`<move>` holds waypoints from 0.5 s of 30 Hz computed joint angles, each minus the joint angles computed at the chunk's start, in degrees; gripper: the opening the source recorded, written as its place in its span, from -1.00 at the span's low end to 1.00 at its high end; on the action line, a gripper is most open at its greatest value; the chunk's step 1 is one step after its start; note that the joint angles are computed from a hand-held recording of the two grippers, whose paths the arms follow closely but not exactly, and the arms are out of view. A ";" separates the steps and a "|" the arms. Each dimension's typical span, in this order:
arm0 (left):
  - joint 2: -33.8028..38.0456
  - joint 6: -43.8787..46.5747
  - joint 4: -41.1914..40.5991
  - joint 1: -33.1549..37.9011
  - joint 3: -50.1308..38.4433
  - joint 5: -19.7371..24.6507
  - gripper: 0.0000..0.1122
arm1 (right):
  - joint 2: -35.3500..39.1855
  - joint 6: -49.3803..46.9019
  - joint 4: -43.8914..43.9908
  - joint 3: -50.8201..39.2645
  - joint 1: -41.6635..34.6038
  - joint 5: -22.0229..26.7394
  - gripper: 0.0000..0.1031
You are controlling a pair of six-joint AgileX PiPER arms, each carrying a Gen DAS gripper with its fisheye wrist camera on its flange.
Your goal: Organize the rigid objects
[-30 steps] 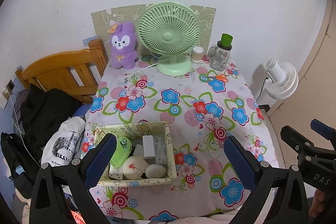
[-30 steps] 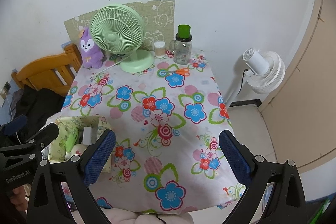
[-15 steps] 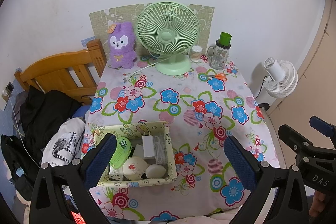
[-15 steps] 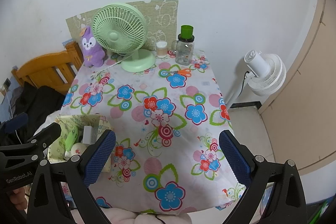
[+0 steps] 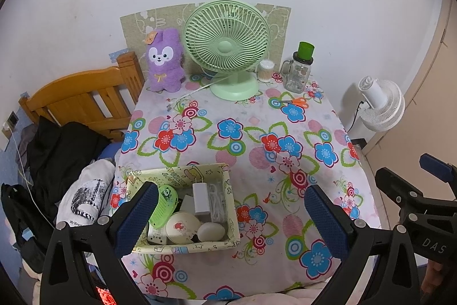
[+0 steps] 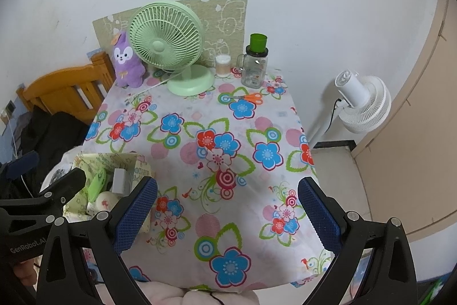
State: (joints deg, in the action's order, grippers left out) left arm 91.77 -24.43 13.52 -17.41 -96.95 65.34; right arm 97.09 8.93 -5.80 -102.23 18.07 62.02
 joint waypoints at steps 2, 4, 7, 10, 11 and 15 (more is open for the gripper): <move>-0.03 -0.09 0.13 -0.01 0.04 -0.01 0.83 | 0.02 -0.17 0.14 -0.02 0.01 -0.16 0.94; -0.17 -0.07 0.18 0.08 0.14 -0.16 0.83 | 0.01 -0.26 0.26 -0.04 0.07 -0.28 0.94; -0.31 0.57 -0.41 0.45 0.21 -0.35 0.83 | -0.18 -0.67 0.65 0.26 0.11 -0.72 0.94; -0.25 0.82 -0.55 0.62 0.15 -0.27 0.83 | -0.15 -0.44 0.65 0.33 0.23 -0.80 0.94; -0.23 0.80 -0.51 0.59 0.15 -0.24 0.83 | -0.11 -0.28 0.64 0.28 0.28 -0.74 0.94; 0.13 1.19 -0.69 0.68 -0.12 -0.14 0.83 | 0.11 -0.03 0.75 0.13 0.15 -0.46 0.94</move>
